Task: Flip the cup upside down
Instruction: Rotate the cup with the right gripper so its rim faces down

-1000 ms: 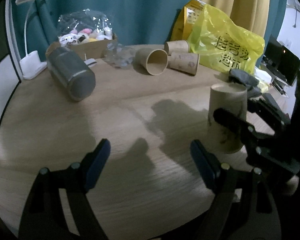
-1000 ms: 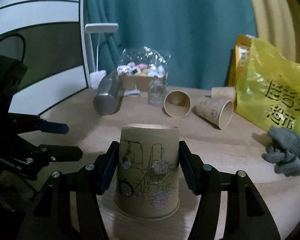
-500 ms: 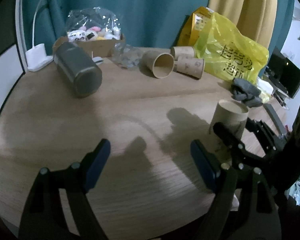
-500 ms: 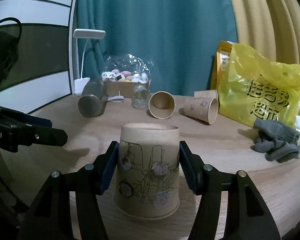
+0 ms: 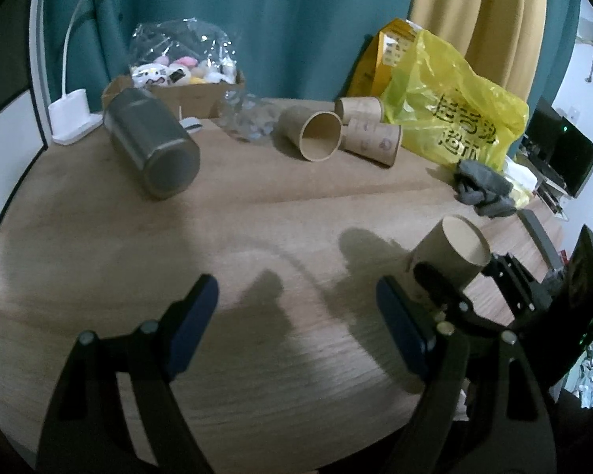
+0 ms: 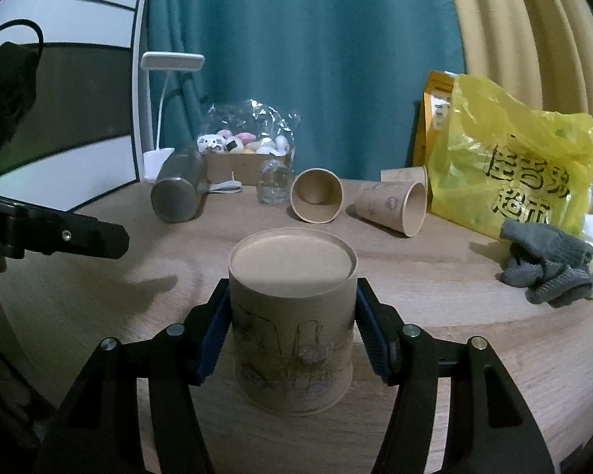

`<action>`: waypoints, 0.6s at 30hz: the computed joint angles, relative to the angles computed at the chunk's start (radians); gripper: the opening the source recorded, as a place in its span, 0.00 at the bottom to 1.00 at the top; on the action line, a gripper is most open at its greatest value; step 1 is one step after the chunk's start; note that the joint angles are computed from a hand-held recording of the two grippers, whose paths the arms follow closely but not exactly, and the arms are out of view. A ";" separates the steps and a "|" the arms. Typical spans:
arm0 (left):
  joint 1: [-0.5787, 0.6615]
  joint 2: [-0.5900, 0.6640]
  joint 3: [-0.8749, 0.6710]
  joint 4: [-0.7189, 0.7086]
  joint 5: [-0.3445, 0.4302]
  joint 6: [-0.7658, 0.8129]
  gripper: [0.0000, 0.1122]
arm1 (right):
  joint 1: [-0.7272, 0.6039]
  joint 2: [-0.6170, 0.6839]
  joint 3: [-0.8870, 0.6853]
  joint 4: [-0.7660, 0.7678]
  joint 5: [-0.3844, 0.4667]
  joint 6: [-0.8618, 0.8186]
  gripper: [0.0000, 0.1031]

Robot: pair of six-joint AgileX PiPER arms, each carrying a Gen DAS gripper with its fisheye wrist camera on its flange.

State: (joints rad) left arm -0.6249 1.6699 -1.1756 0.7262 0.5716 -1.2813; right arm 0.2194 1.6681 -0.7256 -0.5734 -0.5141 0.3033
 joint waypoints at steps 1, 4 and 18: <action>-0.002 0.000 0.000 0.003 0.001 -0.004 0.74 | -0.003 0.001 -0.001 -0.007 -0.002 0.005 0.61; -0.003 0.003 -0.002 0.004 0.004 -0.002 0.74 | -0.005 0.001 -0.001 -0.013 -0.003 0.007 0.61; -0.003 0.014 -0.020 -0.006 0.009 0.014 0.74 | -0.002 0.007 -0.013 -0.026 0.010 0.030 0.61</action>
